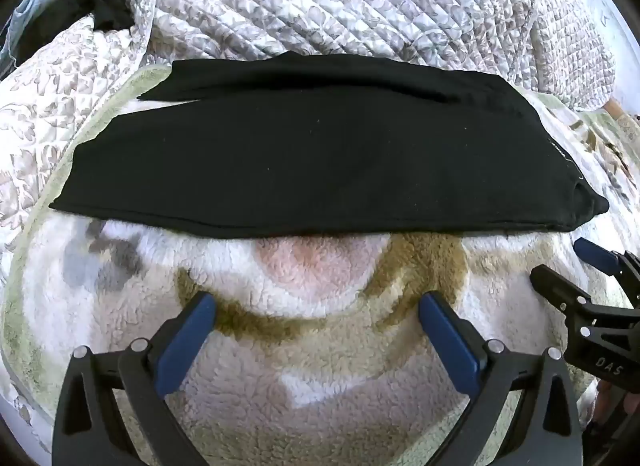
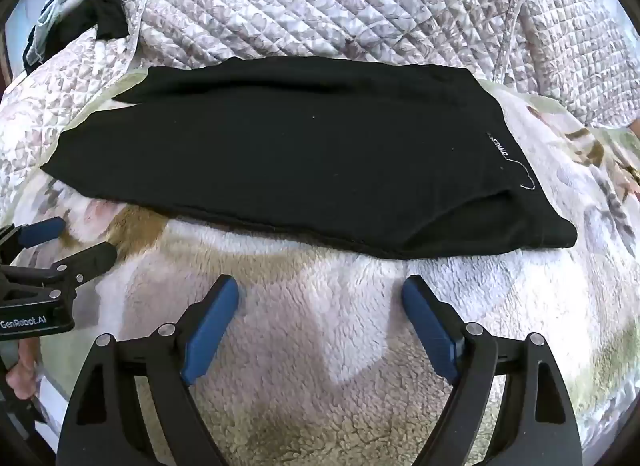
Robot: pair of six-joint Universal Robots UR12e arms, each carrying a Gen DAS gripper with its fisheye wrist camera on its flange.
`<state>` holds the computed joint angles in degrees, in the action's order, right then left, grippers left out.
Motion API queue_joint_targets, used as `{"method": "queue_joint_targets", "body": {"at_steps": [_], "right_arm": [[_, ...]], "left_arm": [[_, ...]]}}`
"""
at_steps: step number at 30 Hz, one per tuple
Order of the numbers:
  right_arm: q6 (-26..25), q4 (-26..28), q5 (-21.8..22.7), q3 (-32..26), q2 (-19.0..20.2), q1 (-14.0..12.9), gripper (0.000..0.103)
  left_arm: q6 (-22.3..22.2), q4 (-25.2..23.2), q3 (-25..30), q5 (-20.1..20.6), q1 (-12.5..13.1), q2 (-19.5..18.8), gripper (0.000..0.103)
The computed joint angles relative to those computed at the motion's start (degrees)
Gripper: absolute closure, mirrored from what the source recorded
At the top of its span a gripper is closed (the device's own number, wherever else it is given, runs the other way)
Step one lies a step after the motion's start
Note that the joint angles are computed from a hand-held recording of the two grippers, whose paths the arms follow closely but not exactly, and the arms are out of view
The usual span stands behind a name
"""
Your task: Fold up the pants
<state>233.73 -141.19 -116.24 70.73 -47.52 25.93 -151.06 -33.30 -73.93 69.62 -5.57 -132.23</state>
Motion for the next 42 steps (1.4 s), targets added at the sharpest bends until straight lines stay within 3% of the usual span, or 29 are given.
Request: {"method": "queue_joint_targets", "body": {"at_steps": [42], "right_arm": [[-0.27,1.53,-1.00,-1.36,0.34,0.25,0.018]], "left_arm": [[0.45,0.76,-0.36,0.38,-0.12,-0.10,0.000]]}}
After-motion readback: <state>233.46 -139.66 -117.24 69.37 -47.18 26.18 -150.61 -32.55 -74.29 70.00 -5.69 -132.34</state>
